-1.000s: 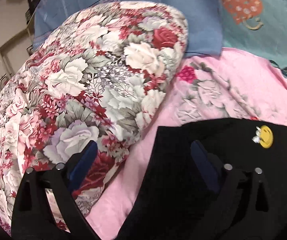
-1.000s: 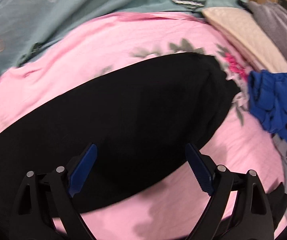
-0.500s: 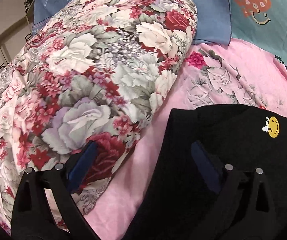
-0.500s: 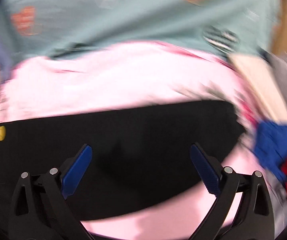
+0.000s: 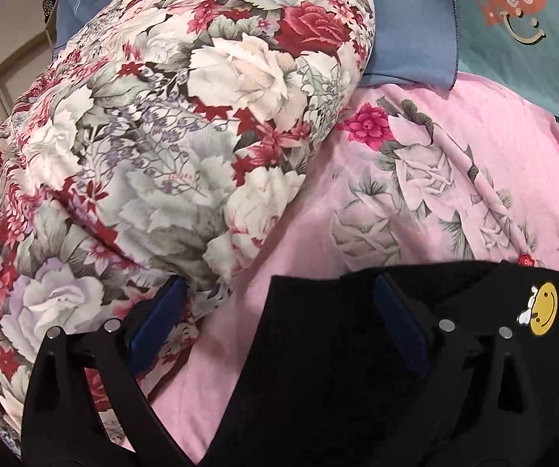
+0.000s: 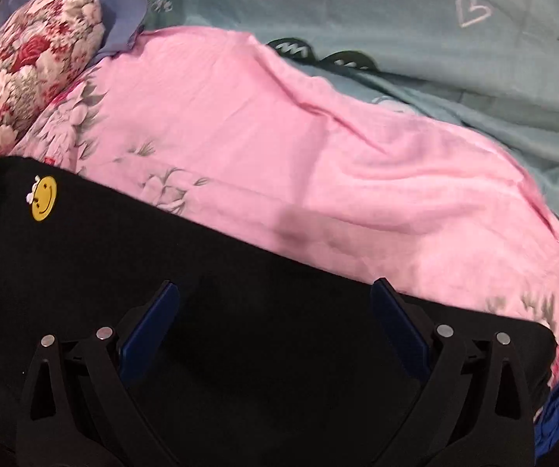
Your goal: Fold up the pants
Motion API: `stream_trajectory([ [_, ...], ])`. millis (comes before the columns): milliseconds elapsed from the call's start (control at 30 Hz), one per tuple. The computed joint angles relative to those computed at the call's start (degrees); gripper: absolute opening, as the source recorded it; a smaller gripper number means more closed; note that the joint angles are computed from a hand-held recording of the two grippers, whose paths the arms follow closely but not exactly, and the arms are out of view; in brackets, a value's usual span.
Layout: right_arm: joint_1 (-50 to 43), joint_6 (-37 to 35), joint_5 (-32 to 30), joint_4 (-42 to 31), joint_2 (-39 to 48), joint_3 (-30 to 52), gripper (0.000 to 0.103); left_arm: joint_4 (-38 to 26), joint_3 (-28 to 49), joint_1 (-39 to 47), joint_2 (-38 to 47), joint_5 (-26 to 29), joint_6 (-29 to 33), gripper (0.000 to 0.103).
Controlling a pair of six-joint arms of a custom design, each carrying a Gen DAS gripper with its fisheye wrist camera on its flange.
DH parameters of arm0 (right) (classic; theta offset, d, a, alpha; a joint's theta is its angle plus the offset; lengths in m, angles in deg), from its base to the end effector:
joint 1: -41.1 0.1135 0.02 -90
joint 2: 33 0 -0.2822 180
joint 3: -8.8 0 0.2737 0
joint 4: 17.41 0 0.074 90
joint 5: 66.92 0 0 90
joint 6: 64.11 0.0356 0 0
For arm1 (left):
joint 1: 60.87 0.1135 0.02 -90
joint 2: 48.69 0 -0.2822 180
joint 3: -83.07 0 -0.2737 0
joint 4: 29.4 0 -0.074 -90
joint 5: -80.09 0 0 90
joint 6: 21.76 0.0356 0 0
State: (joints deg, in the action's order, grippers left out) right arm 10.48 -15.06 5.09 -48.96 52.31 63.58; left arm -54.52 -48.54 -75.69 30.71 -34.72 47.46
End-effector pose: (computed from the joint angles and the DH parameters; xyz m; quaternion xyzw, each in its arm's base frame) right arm 0.2493 -0.1348 0.1604 -0.1239 0.9512 -0.0162 0.2820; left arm 0.2570 -0.0526 0.1616 -0.1111 0.9298 0.1087 0.3337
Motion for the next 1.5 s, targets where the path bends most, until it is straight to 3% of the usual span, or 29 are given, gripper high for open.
stream_trajectory([
  [100,1.02,-2.59,0.03,1.88,0.68,-0.24,0.098,0.55,0.01,-1.39,0.87,2.5,2.27,0.091],
  [200,1.97,-4.03,-2.21,-0.68,2.32,2.07,0.096,1.92,-0.01,-4.23,2.83,0.57,4.85,0.087],
  [233,2.31,-4.64,-2.3,-1.06,2.91,2.56,0.093,2.29,0.19,-4.35,3.5,0.59,4.87,0.085],
  [267,2.82,-5.38,-2.22,-2.27,3.95,3.52,0.081,2.31,0.68,-3.88,4.33,1.53,4.47,0.085],
  [333,4.06,-6.42,-1.56,-5.12,7.2,6.2,0.068,2.03,1.77,-2.76,6.31,2.6,3.25,0.085],
  [500,3.7,-7.64,-2.96,-6.06,9.08,8.05,0.067,4.28,1.54,-2.65,7.82,2.01,2.95,0.084],
  [533,3.72,-7.92,-3.23,-5.42,8.77,7.57,0.063,4.93,1.2,-3.1,7.69,1.84,3.48,0.068],
  [567,3.71,-8.23,-3.62,-5.48,8.25,7.13,0.047,5.24,1.29,-4.03,8.01,0.76,4.1,0.048],
  [600,3.83,-8.05,-3.99,-6.04,7.6,6.91,0.031,4.69,1.41,-5.76,7.95,-0.93,5.54,0.046],
  [633,4.11,-7.32,-3.77,-7.01,6.94,6.85,0.009,4.03,1.58,-8.26,8.09,-4.89,6.46,0.045],
  [700,4.62,-6.8,-2.49,-5.41,5.11,4.83,0.007,3.63,1.15,-10.8,6.87,-8.53,8.11,0.044],
  [800,3.59,-5.53,-3.57,-5.69,1.38,2.83,0.005,0.77,-0.2,-10.79,-0.29,-7.08,8.18,0.044],
  [933,-1.77,-8.82,-9.47,-15.12,-4.62,4.19,0.005,-8.68,-0.2,-10.2,-11.96,-3.86,7.32,0.044],
  [1033,-8.46,-15.56,-14.85,-25.57,-11.37,5.27,0.005,-15.98,-0.39,-13.81,-20.7,-5.02,4.97,0.044],
  [1100,-13.69,-21.68,-18.46,-33.17,-15.32,5.7,0.005,-21.65,-0.86,-16.45,-28.18,-5.89,3.16,0.044],
  [1267,-32.46,-47.67,-23.74,-55.32,-21.71,5.07,0.005,-34.87,-1.49,-26.95,-39.53,-12.37,-4.25,0.044],
  [1500,-47.04,-64.79,-20.58,-63.73,-22.74,-0.71,0.005,-57.3,-1.97,-49.35,-44.23,-22.04,-31.83,0.044],
])
